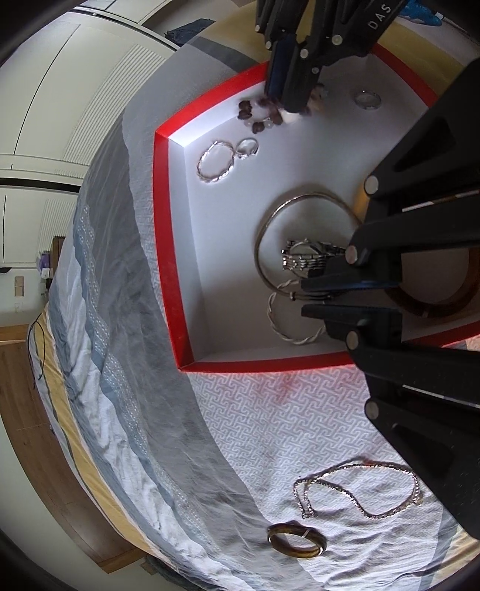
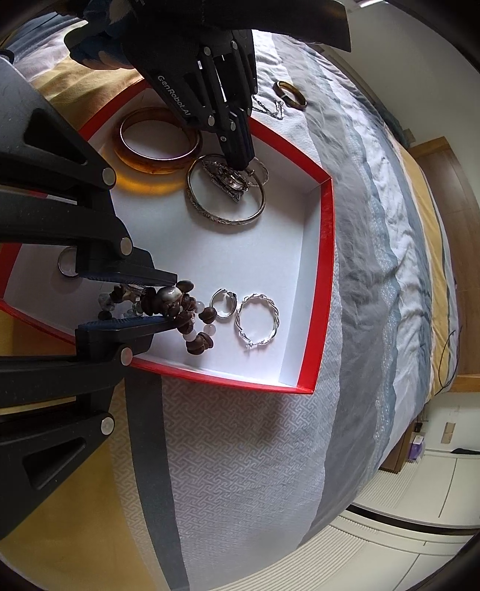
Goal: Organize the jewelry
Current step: 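Lower both items into the red box and open both tools, then move both tools back toward the dark bangle and silver chain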
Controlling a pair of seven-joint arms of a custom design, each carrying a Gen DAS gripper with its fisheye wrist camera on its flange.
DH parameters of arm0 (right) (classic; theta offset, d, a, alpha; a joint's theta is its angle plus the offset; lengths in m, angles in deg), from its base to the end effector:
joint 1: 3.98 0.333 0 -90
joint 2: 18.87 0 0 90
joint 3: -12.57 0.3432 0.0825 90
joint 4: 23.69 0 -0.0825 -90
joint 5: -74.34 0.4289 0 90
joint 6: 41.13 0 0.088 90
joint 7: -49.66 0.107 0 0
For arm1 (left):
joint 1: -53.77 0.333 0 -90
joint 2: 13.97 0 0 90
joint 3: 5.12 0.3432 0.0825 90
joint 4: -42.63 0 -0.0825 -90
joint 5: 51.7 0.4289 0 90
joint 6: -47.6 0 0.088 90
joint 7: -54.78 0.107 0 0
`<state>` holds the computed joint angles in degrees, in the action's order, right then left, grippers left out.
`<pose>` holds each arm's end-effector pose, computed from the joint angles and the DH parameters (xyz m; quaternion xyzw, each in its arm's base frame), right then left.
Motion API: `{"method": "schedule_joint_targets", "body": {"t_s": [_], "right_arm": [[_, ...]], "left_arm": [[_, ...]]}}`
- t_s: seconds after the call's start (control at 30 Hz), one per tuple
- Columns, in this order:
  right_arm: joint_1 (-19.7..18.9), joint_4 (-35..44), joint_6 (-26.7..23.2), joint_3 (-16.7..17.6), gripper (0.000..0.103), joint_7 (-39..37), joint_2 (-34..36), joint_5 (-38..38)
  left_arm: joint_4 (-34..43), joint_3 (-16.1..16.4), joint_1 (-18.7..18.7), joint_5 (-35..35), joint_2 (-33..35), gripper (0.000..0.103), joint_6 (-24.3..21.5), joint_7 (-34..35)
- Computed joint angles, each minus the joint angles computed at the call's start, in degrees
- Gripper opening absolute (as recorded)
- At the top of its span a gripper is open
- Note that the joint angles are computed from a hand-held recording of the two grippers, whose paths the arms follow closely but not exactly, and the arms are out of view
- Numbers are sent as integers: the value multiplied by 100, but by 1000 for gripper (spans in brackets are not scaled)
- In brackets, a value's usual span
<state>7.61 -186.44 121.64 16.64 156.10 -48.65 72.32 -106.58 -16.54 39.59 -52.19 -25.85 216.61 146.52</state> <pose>0.3859 0.1083 0.3902 -0.6891 0.6773 -0.1481 0.2108 0.4446 -0.2122 0.3796 -0.5007 0.8219 -0.2171 0.1632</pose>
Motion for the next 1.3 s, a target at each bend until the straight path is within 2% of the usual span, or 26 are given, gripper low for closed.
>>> {"method": "schedule_joint_targets", "body": {"t_s": [0.1, 0.37, 0.6, 0.73, 0.9, 1.07, 1.3], "right_arm": [[-3, -6, -34, 12, 20, 14, -34, 3], [-52, -146, -107, 226, 39, 327, -383, -83], [-127, -343, -448, 478, 43, 849, -1064, -256], [-151, -390, -794, 721, 49, 1253, -1491, -446], [-10, -346, -1398, 1088, 55, 1832, -2029, -741], [349, -185, -1977, 1368, 57, 2269, -2403, -1031], [920, 126, -2608, 1664, 57, 2682, -2683, -1293]], "left_arm": [[-1, 183, -203, -363, -30, 10, -51, 284], [-253, 466, -576, -1148, -540, 18, -43, 932], [-608, 566, -610, -1283, -1322, 28, -218, 966], [-885, 678, -590, -1291, -1890, 29, -382, 922], [-1193, 759, -383, -1187, -2657, 35, -846, 825], [-1503, 860, -140, -1063, -3509, 42, -1359, 756], [-1853, 1024, 306, -899, -4727, 44, -2055, 771]]}}
